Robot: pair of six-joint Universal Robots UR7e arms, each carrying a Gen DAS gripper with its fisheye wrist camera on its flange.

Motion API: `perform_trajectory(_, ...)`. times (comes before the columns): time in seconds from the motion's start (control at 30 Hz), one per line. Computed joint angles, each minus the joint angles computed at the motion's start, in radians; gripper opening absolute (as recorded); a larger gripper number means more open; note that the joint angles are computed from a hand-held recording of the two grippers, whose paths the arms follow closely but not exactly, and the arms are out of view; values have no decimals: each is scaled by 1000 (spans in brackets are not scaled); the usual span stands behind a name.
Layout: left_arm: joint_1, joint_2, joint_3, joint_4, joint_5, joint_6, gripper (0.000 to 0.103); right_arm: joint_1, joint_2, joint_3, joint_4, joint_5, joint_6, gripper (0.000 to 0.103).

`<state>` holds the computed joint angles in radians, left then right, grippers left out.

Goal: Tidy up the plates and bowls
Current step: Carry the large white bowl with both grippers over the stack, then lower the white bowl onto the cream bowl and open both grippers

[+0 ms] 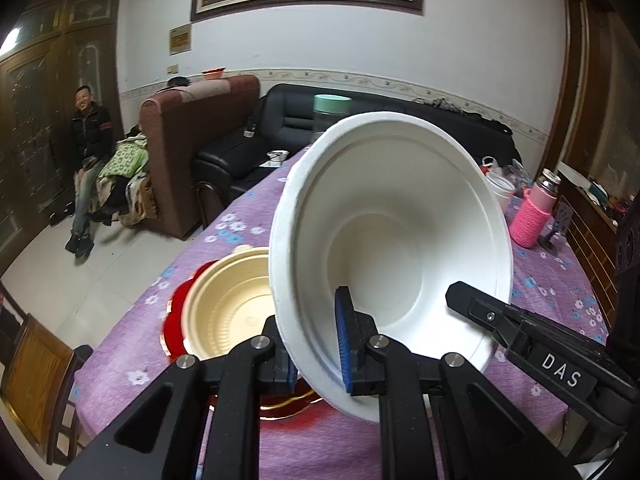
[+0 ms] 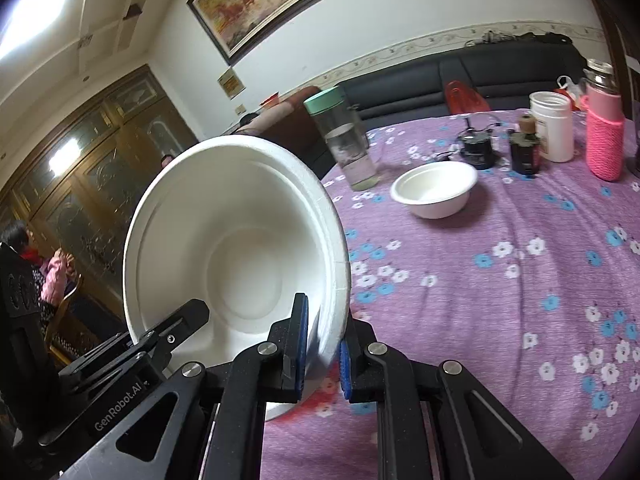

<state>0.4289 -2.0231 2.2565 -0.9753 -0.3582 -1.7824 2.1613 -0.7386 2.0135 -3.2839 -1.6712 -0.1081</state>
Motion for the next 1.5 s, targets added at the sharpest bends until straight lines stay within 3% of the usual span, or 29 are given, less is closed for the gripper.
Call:
perform_trajectory(0.2, 1, -48, -13, 114, -16, -79, 15, 33, 47, -45, 34, -9, 6, 15)
perform_trajectory(0.57, 74, -135, -3, 81, -20, -36, 15, 65, 125, -125, 109, -25, 22, 15)
perform_trajectory(0.83, 184, -144, -1, -83, -5, 134, 15, 63, 172, -212, 225, -8, 73, 15)
perform_trajectory(1.1, 243, -148, 18, -221, -16, 240, 15, 67, 207, -248, 276, -25, 82, 15)
perform_trajectory(1.2, 241, -163, 20, -215, -19, 232, 19, 68, 218, -262, 293, -37, 87, 15)
perform_trajectory(1.27, 241, -180, 20, -206, -18, 213, 28, 66, 225, -272, 303, -39, 90, 15)
perform_trajectory(1.33, 228, -195, 16, -151, -9, 154, 45, 69, 231, -278, 301, -55, 88, 15)
perform_trajectory(1.5, 180, -221, -16, 34, 6, -24, 52, 75, 242, -286, 294, -81, 79, 15)
